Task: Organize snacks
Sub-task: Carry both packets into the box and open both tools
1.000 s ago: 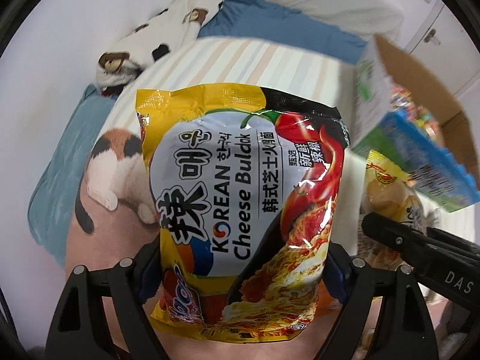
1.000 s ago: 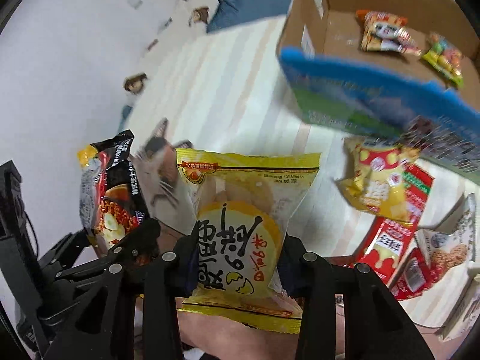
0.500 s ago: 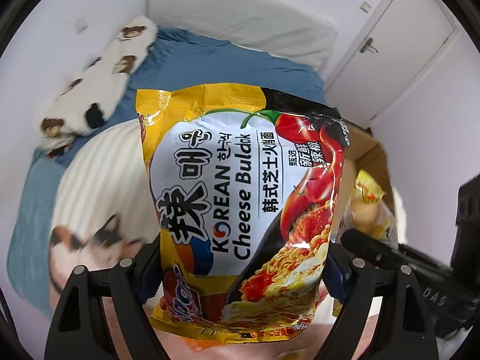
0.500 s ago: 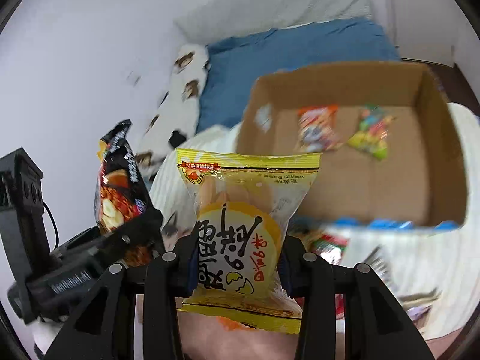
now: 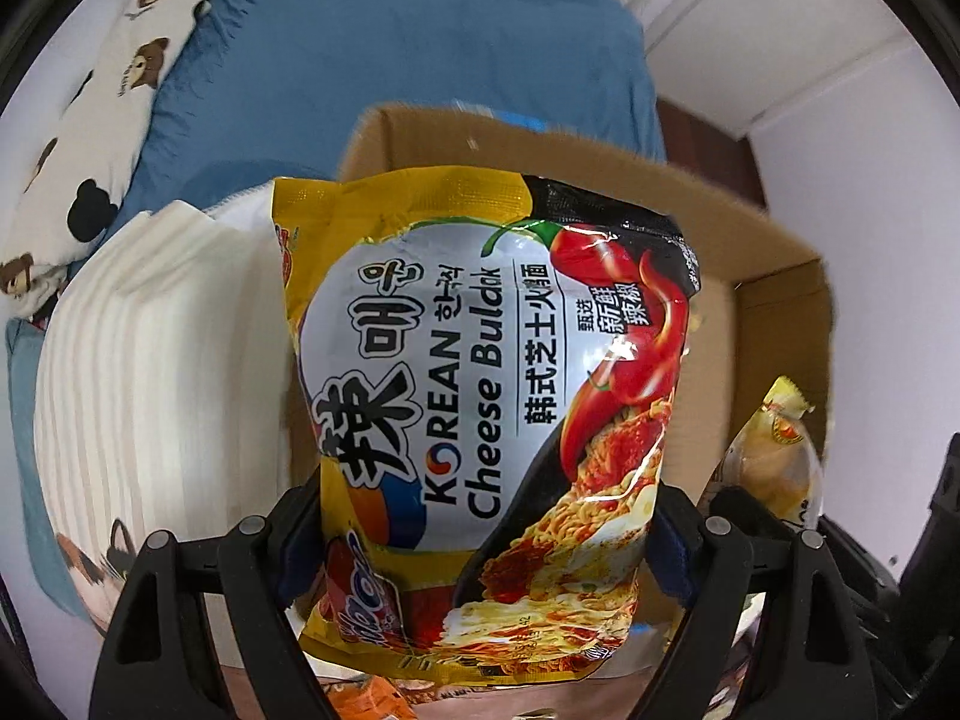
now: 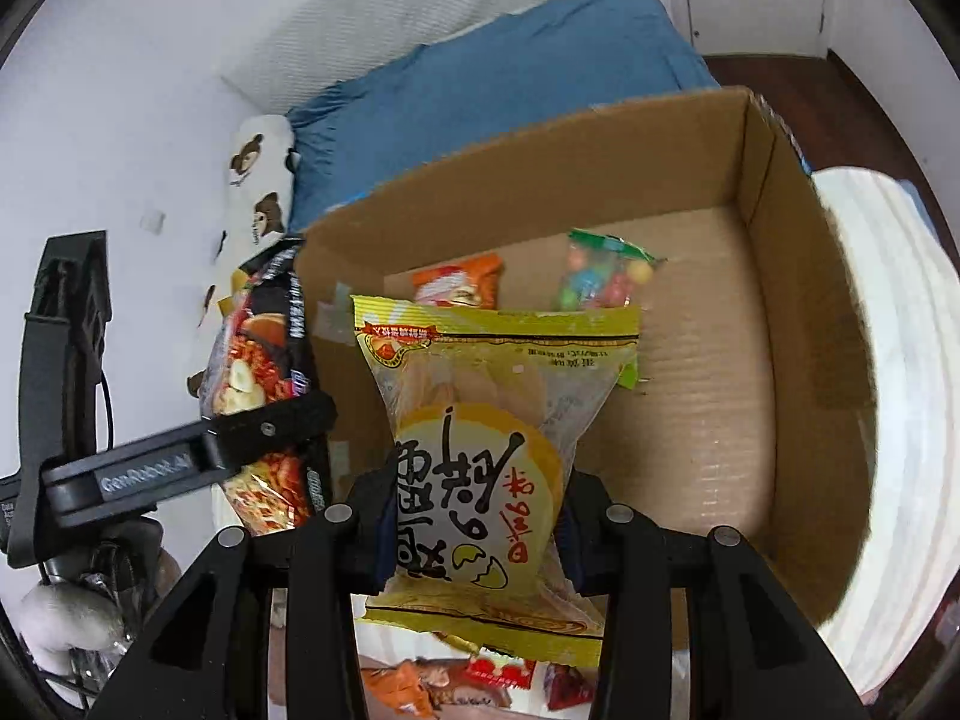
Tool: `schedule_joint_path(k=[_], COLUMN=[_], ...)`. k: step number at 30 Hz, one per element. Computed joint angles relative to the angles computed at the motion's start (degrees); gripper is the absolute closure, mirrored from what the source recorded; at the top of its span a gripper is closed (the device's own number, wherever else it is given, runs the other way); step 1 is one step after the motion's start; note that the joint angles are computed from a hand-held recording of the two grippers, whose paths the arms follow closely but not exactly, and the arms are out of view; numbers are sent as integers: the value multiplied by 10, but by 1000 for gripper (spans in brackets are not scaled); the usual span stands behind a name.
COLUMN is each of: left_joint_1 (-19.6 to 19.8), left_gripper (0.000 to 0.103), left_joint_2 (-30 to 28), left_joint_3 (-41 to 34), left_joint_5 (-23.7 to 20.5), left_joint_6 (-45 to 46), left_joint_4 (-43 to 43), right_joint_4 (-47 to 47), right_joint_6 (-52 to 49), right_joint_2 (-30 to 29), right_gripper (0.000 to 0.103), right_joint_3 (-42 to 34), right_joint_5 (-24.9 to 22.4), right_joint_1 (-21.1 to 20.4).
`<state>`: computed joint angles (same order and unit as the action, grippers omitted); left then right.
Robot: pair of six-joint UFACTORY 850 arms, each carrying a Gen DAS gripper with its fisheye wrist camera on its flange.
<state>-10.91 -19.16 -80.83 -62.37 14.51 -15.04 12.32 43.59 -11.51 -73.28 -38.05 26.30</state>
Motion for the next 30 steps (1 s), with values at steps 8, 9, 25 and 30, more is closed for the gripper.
schedule_joint_path(k=[8,9,25,30], left_joint_1=[-31,-31,-30,-17], left_gripper=[17,17,8,8], left_joint_2=[-44,-48,20,77], left_joint_3=[2,3,38,82], left_joint_5=[-35,-36,16,63], left_joint_6=[-9,-17,-9,11], left_joint_4=[34,43,24,8], right_joint_4=[39,46,-21,-87], right_joint_6=[-42,-48,-10,56], right_joint_2=[-32,-39,-46,-9], right_gripper=[58,48,2,2], right_joint_3=[16,14,-3,13], right_joint_5=[5,-3,-62,-71], right_joint_1=[-8,-9,15,38])
